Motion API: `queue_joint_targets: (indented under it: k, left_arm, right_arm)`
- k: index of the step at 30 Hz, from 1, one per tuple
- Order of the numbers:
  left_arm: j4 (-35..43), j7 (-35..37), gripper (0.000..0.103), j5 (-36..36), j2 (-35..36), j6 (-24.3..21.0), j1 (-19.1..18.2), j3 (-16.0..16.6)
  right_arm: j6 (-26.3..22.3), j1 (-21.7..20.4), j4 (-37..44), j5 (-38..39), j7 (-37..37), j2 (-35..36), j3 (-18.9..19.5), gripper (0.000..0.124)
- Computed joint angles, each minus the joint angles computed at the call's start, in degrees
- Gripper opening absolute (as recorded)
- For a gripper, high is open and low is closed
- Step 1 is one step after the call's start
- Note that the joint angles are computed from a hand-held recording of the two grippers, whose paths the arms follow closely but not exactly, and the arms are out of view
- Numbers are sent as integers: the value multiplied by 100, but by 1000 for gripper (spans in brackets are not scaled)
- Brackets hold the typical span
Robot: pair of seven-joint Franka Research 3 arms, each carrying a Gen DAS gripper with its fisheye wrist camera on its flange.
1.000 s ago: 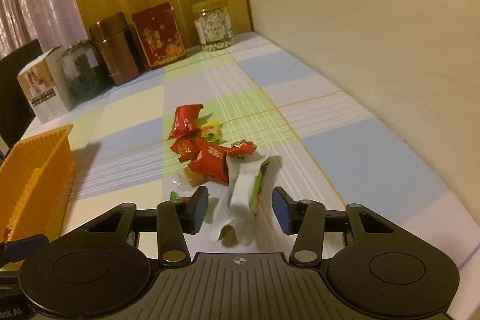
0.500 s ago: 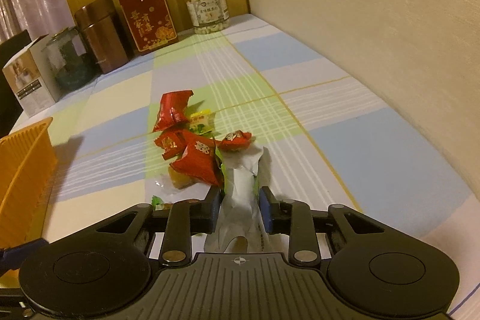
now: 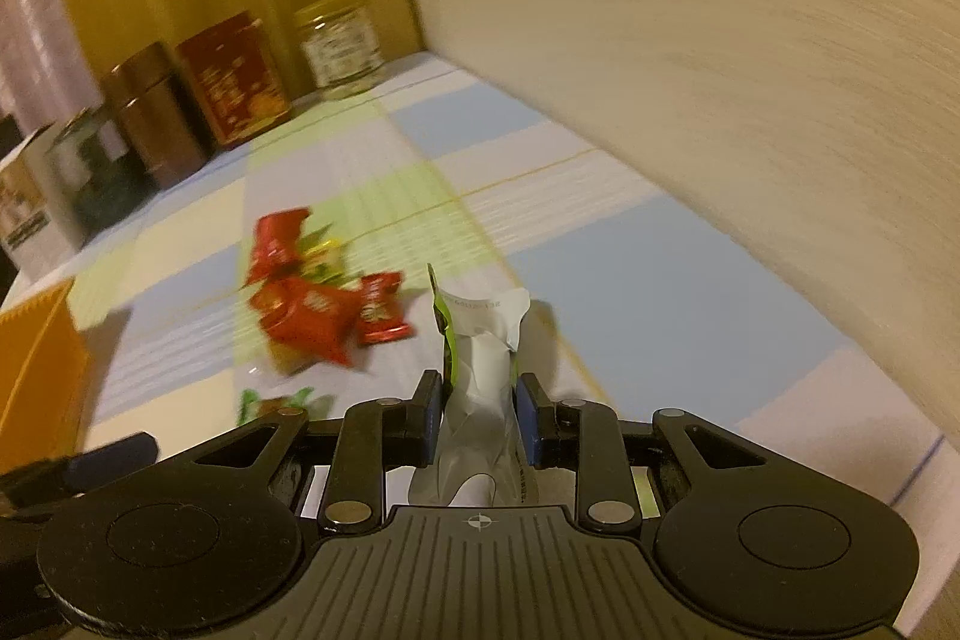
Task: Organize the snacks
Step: 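Grasp the green-wrapped candy with the left tool while the right tool grasps the white packet, then carry both snacks over the orange tray and open the left tool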
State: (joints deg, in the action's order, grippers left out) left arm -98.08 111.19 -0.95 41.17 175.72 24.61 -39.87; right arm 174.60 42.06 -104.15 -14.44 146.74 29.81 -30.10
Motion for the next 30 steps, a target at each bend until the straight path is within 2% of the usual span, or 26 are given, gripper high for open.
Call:
queue_joint_targets:
  k: [5, 8, 10, 13, 17, 20, 26, 30]
  left_arm:
    - [160, -132, 55, 122, 139, 178, -293, 167]
    - [229, -283, 44, 299, 187, 298, -478, 332]
    - [308, -389, 42, 455, 203, 342, -661, 530]
    - [348, -520, 33, 641, 199, 345, -782, 691]
    - [224, -551, 25, 814, 137, 364, -661, 611]
    - [53, -654, 24, 811, -31, 316, -564, 605]
    - [-646, -847, 23, 743, -550, 500, -86, 427]
    - [-1170, -1040, 23, 763, -962, 616, 392, 183]
  right_arm:
    - [-23, 44, -21, 21, 124, -1, -72, 27]
    - [-45, 133, -18, -16, 269, 23, -192, 27]
    - [-43, 106, -11, -42, 265, 21, -164, 27]
    - [-41, 110, -19, -85, 284, 18, -168, 27]
    - [16, 152, -23, -130, 320, 33, -212, 27]
    - [147, 221, -63, -123, 306, 28, -272, 27]
    - [487, 422, -198, 159, 3, 14, -423, 27]
    - [590, 665, -342, 296, -323, -87, -529, 27]
